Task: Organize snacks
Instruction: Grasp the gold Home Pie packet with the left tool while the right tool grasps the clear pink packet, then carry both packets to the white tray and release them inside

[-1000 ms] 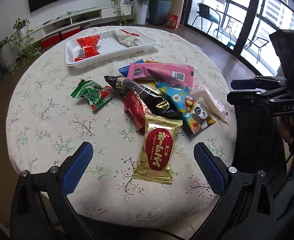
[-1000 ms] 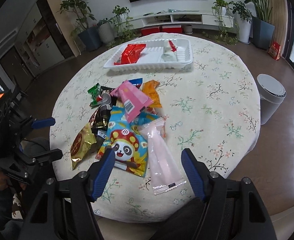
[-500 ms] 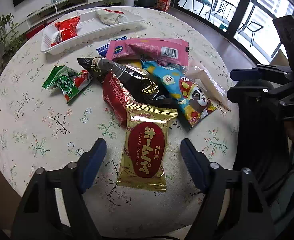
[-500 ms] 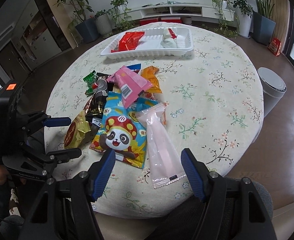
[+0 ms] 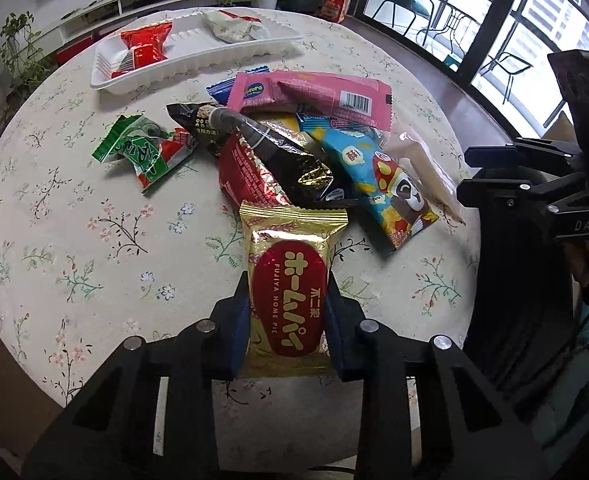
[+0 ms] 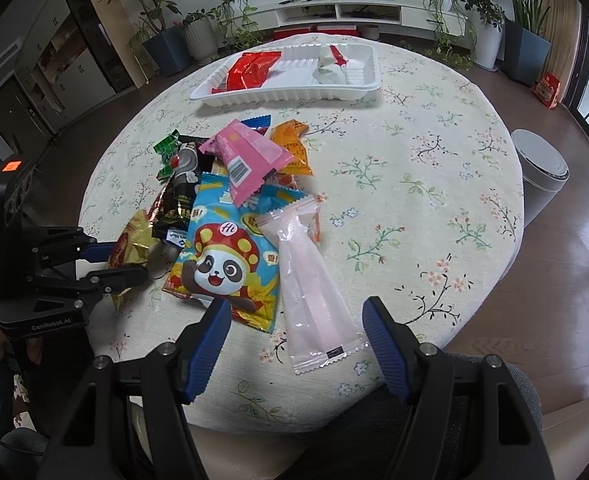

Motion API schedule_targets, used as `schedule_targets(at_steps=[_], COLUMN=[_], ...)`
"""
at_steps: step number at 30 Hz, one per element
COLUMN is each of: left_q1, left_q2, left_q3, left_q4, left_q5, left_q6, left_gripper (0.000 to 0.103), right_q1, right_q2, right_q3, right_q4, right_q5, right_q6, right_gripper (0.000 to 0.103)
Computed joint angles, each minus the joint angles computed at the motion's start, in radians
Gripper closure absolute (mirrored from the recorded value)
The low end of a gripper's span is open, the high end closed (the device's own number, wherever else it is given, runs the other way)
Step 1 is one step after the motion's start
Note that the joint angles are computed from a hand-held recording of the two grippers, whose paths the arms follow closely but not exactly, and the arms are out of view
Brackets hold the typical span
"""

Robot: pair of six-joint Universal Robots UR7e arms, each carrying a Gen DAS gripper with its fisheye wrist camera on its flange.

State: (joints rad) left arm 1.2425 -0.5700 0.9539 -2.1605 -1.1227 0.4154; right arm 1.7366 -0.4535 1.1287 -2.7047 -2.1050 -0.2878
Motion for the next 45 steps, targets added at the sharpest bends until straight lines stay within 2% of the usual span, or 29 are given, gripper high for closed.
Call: schedule_targets(at_steps=[11,16,27,30,38,45], left_q1=[0.024,0.024,0.033,0.034,0.035,0.04], left_q2=[-0.066,-0.075,-0.081,-0.083,-0.085,-0.084], left_q3=[0.058,0.071,0.08,0.085,0.09,0.077], left_q4=[-0.056,-0.065,-0.073,-0.077,-0.085,-0.078], left_q5=[-0.056,-0.07,-0.098,-0.105,-0.113,-0.123], left_q6=[-0.068,-0.087,-0.116,-0.118,-0.123,-0.13], left_gripper=[0.074,0.074,0.074,0.074,0.074,0.074], right_q1=[0.001,0.0,0.0,0.002,-0.004,-0.009], right_q2=[0.033,0.076,0.125,0.133,0.124,0.085], right_q3=[-0.065,-0.145,-0.229,-0.238,-0.234,-0.186], right_q4=[0.05,0.154,0.239,0.244,0.241,0.202], right_q5=[-0.064,-0.113,-0.145,-0.16,-0.136,-0.071], right_q6=[0.0,0.015,0.002,-0.011,-0.002,0.015], right_gripper=[0.032,0.042,0.047,0.055,0.074,0.077])
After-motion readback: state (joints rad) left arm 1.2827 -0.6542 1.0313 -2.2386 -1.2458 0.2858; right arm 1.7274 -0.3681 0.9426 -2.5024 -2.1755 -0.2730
